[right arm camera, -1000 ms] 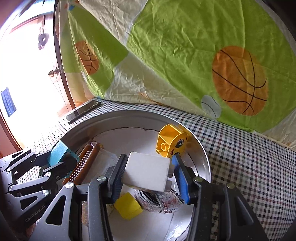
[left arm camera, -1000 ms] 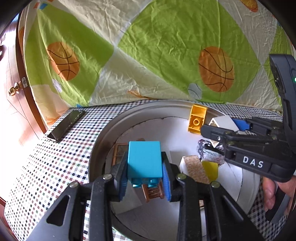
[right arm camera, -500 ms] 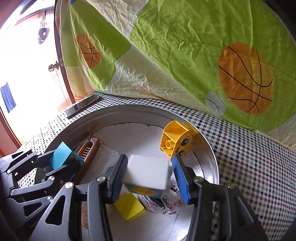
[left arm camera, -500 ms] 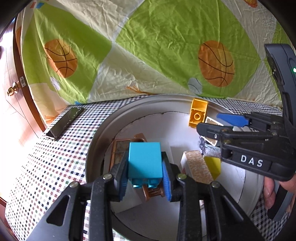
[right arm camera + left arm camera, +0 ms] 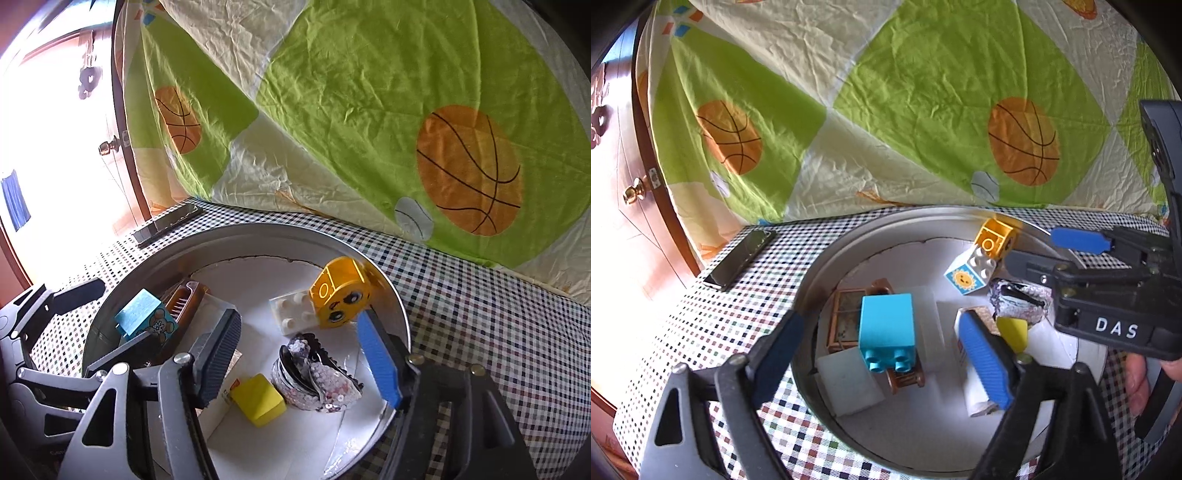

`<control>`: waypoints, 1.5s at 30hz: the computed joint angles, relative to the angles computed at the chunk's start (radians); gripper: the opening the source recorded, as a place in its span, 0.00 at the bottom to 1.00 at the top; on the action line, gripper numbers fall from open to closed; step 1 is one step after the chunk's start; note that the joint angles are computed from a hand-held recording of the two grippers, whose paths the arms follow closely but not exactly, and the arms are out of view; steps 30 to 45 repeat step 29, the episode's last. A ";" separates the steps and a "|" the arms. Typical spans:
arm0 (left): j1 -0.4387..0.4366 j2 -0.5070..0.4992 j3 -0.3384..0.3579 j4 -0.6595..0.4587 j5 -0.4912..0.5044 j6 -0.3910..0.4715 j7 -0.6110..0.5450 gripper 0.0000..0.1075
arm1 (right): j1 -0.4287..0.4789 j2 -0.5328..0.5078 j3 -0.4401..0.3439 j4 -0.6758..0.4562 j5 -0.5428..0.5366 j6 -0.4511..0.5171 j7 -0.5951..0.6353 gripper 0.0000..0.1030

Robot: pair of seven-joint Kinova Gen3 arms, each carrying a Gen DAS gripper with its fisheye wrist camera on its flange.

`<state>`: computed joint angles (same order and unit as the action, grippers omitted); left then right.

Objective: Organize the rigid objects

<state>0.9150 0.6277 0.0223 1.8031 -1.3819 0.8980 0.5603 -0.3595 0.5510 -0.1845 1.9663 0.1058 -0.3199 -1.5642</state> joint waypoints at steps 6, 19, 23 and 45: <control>0.020 -0.003 0.004 0.001 0.023 0.049 0.005 0.92 | 0.030 -0.024 -0.015 0.063 0.006 -0.079 -0.039 0.74; 0.035 -0.053 0.035 0.044 0.064 0.156 0.080 0.95 | 0.031 -0.099 -0.013 0.170 0.049 -0.192 -0.093 0.80; 0.044 -0.046 0.043 0.040 0.073 0.184 0.079 0.95 | 0.001 -0.113 0.003 0.189 0.035 -0.200 -0.068 0.80; 0.042 -0.060 0.055 0.066 0.049 0.164 0.117 0.95 | -0.027 -0.127 0.016 0.214 0.012 -0.220 -0.028 0.80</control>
